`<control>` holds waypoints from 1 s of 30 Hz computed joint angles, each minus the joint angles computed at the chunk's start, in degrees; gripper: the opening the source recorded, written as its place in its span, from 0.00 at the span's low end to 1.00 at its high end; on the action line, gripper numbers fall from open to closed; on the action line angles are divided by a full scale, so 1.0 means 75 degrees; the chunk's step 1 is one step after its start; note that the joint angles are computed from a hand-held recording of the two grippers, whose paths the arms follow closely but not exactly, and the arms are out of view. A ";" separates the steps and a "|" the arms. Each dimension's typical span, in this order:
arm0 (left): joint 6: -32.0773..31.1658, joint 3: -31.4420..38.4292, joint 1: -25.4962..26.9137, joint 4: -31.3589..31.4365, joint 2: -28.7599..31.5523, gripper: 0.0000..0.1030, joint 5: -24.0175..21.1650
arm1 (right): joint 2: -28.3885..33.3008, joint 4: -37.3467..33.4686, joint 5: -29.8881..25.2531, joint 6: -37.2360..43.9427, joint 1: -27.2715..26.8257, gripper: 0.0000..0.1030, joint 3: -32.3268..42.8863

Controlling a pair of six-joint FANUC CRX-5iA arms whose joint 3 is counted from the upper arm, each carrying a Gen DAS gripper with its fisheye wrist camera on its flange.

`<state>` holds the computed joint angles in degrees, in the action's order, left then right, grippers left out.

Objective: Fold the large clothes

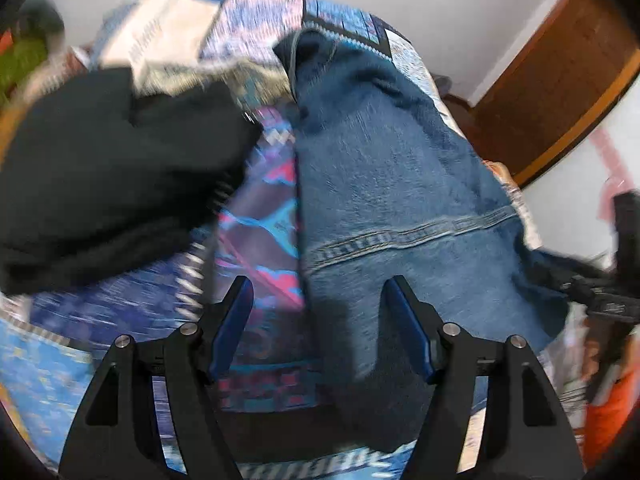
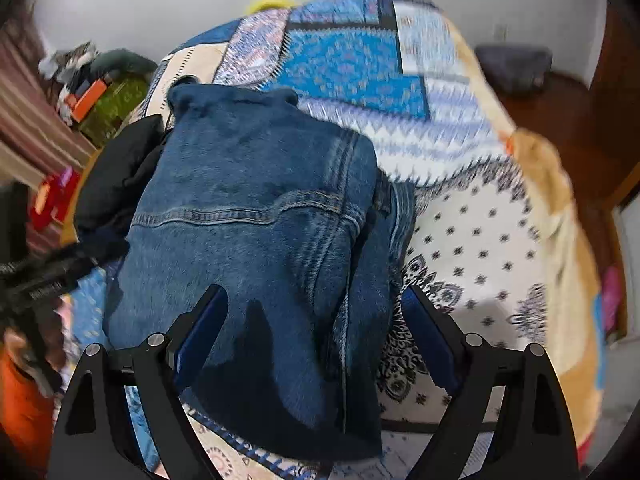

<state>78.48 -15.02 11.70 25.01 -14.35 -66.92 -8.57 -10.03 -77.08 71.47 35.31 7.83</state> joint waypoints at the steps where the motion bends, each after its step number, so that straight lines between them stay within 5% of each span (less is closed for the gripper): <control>1: -0.0174 -0.0162 0.0141 0.0485 0.0104 0.67 -0.0043 | 0.0107 -0.0170 -0.0102 0.0000 -0.0147 0.84 0.0092; 5: -0.0498 -0.0354 0.0336 0.1432 0.0550 0.67 -0.0237 | 0.0497 -0.0723 -0.0531 0.0162 -0.0731 0.84 0.0322; 21: -0.0814 -0.0148 -0.0015 0.2566 0.1859 0.73 -0.0445 | 0.1933 -0.3019 -0.1505 0.0463 -0.1948 0.87 0.1663; 24: -0.0678 -0.0104 -0.0088 0.2497 0.1815 0.73 -0.0473 | 0.1832 -0.2879 -0.1434 0.0506 -0.1816 0.82 0.1586; 28: -0.0671 -0.0020 -0.0224 0.2249 0.1691 0.69 -0.0386 | 0.1666 -0.3330 -0.1491 0.0495 -0.2058 0.54 0.1458; 30: -0.0665 0.0165 -0.0242 0.2090 0.1632 0.58 -0.0411 | 0.1587 -0.3481 -0.1521 0.0386 -0.2135 0.44 0.1408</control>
